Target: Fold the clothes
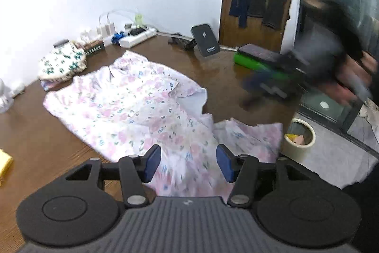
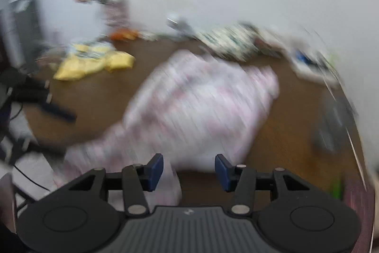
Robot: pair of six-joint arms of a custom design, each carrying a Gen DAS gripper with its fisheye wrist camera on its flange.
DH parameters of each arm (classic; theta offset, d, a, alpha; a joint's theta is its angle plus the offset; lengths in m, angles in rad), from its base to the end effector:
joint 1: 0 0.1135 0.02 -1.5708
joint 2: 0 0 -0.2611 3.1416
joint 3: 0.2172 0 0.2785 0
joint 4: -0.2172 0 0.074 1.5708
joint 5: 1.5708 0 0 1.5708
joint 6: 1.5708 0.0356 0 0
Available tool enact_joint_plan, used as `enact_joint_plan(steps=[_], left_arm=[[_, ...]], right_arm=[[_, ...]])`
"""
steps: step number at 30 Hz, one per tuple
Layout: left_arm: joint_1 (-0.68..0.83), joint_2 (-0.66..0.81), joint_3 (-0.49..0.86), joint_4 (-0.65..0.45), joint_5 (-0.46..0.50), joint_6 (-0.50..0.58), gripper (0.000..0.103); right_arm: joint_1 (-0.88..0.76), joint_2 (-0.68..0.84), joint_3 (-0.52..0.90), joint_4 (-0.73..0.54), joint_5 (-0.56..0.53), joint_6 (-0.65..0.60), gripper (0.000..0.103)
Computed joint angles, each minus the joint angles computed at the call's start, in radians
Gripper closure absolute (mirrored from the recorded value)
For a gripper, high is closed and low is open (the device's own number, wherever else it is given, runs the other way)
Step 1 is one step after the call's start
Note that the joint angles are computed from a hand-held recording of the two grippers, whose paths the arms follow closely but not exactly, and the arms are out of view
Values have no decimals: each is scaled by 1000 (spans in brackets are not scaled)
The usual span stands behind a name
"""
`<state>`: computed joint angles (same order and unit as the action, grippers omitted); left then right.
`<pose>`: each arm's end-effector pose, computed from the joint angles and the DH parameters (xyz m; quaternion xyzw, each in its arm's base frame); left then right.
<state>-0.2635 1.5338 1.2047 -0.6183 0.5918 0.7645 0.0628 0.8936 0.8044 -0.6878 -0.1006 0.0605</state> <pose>0.3304 -0.1097 0.2593 0.5255 0.7488 -0.1962 0.3530 0.2100 0.0168 0.2758 -0.0205 0.9211 0.0701 0.3825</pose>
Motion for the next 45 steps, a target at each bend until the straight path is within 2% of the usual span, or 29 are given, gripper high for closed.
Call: enact_joint_plan(steps=[4,6,8,9,10,11,14,16,17,19,20,22,25,29,31,33,36,38,39,40,42,43,44,45], left_arm=[[-69,137,47,45,-78,-55,54],[-88,190,77,48,-134,-74,61],[-104,225,101,57,-180,-100,61],[-100,235,106,60,-185,-106,60],[-96,245,111,70,-183,-122,59],[-93,255,116,79,-182,-137,59],[-93,287,139,102,-182,-169,59],[-91,294,146,98,-175,-162,59],[-93,294,147,96,-176,-160,59],[-104,291,144,97,-182,-163,52],[-108,290,142,99,-182,-161,51],[-110,289,142,92,-180,-163,50],[-85,283,160,48,-159,-163,50],[-32,230,189,-38,-46,-238,48],[-23,197,197,-80,5,-274,41],[-64,176,171,-106,0,-231,33],[-124,156,139,-141,-14,-176,34],[-138,170,120,-143,-38,-159,37],[-145,174,106,-137,-56,-153,49],[-151,163,75,-104,-89,-150,69],[-165,105,-22,3,-147,-135,78],[-167,86,-52,32,-159,-133,83],[-165,74,-69,45,-162,-137,84],[-161,63,-86,58,-163,-141,85]], right_arm=[[128,-241,-178,-52,141,244,59],[211,-265,-218,-47,207,337,60],[317,-261,-236,-33,335,381,61],[351,-249,-237,-24,369,381,70],[379,-233,-236,-14,394,376,92],[392,-217,-228,-17,427,372,97],[416,-169,-198,-36,529,360,101],[414,-221,-189,-34,576,329,101],[440,-263,-185,-14,599,273,101],[580,-354,-212,97,649,67,101],[645,-377,-222,142,635,-45,102],[710,-296,-201,167,528,-195,102],[678,-118,-168,126,396,-280,101],[611,-41,-150,78,258,-329,100],[600,-27,-145,80,242,-333,100],[582,-4,-136,91,233,-339,100],[579,-3,-135,85,227,-336,100],[577,-13,-142,79,228,-328,100],[575,-18,-146,76,228,-323,100],[581,-22,-146,72,236,-309,99],[581,-72,-163,62,252,-295,94],[556,-110,-165,38,227,-301,88],[523,-148,-165,10,193,-312,84],[461,-198,-165,-19,135,-329,75]])
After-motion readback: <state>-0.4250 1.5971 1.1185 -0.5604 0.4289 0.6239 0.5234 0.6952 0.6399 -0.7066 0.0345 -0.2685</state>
